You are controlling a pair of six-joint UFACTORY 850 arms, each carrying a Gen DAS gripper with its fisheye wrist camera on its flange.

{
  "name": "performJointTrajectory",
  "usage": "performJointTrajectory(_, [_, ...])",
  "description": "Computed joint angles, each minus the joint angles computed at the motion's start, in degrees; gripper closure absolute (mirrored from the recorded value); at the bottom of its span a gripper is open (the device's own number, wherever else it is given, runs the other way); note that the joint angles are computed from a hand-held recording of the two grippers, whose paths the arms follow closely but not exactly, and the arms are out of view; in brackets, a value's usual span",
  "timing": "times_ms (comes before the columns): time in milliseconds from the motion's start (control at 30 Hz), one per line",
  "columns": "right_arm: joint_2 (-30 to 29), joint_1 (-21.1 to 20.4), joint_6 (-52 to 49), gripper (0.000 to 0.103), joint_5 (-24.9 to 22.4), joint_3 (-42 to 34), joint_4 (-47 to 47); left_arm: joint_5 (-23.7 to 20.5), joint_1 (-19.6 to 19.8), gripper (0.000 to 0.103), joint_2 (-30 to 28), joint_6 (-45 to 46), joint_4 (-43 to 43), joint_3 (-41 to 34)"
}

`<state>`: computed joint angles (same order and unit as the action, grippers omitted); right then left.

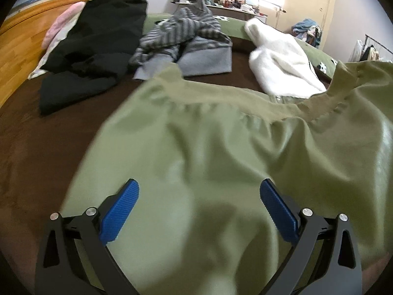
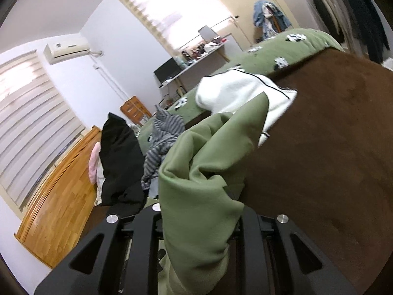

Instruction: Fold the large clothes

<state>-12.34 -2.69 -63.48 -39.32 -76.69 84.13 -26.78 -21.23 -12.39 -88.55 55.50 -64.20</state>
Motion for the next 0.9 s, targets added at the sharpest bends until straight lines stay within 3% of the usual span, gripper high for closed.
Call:
performJointTrajectory(167, [1.09, 3.54, 0.62, 0.083, 2.41, -1.61, -4.15, -2.56, 0.36, 0.006, 6.19, 1.70, 0.56, 4.40])
performJointTrajectory(400, [0.82, 9.70, 5.68, 0.083, 6.96, -5.43, -17.24, -5.96, 0.69, 0.006, 14.51, 0.96, 1.20, 10.19])
performJointTrajectory(667, [1.37, 16.04, 6.26, 0.083, 9.72, -4.73, -24.25, -8.19, 0.42, 0.006, 21.70, -2.38, 1.30, 16.24])
performJointTrajectory(900, [-1.80, 24.64, 9.99, 0.083, 12.30, -4.39, -31.78, -11.32, -0.83, 0.007, 26.55, -5.54, 1.50, 20.42])
